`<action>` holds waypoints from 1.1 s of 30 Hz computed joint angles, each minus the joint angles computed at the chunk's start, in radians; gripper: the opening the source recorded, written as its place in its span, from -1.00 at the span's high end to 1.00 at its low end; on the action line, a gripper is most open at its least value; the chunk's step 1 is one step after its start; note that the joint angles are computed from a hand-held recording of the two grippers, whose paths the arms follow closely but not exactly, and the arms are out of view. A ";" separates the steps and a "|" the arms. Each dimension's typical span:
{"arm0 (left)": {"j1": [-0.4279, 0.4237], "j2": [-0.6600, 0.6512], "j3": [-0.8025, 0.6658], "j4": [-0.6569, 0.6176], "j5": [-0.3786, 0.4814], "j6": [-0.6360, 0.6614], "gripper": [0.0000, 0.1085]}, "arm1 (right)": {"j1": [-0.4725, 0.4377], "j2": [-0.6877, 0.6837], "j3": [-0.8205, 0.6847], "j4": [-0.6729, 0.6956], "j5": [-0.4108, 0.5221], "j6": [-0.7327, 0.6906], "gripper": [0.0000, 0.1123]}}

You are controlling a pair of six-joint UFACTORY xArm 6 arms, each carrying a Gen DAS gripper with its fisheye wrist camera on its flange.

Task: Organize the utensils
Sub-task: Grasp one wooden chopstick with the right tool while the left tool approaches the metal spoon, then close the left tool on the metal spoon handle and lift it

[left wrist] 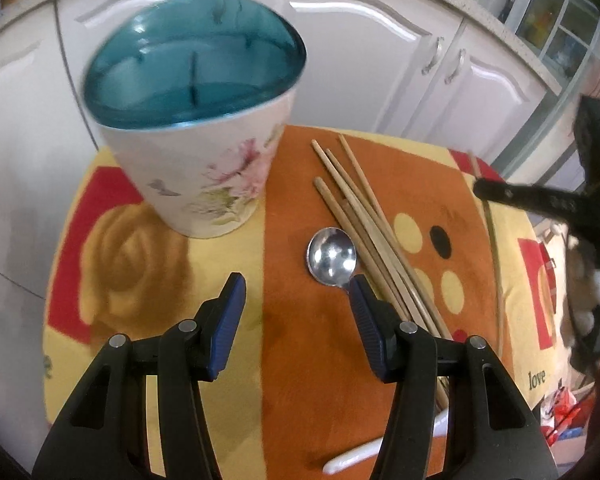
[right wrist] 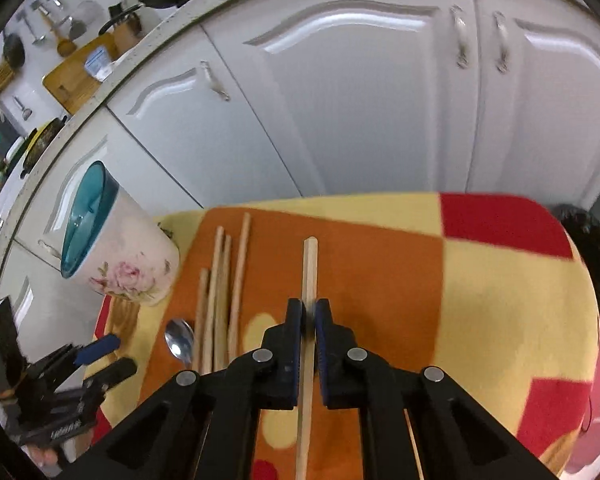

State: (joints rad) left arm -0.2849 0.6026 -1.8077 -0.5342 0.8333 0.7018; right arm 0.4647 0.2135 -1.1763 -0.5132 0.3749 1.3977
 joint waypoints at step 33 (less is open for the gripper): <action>0.009 0.009 -0.021 -0.089 -0.037 0.047 0.97 | 0.021 0.155 -0.154 0.185 0.116 -0.211 0.74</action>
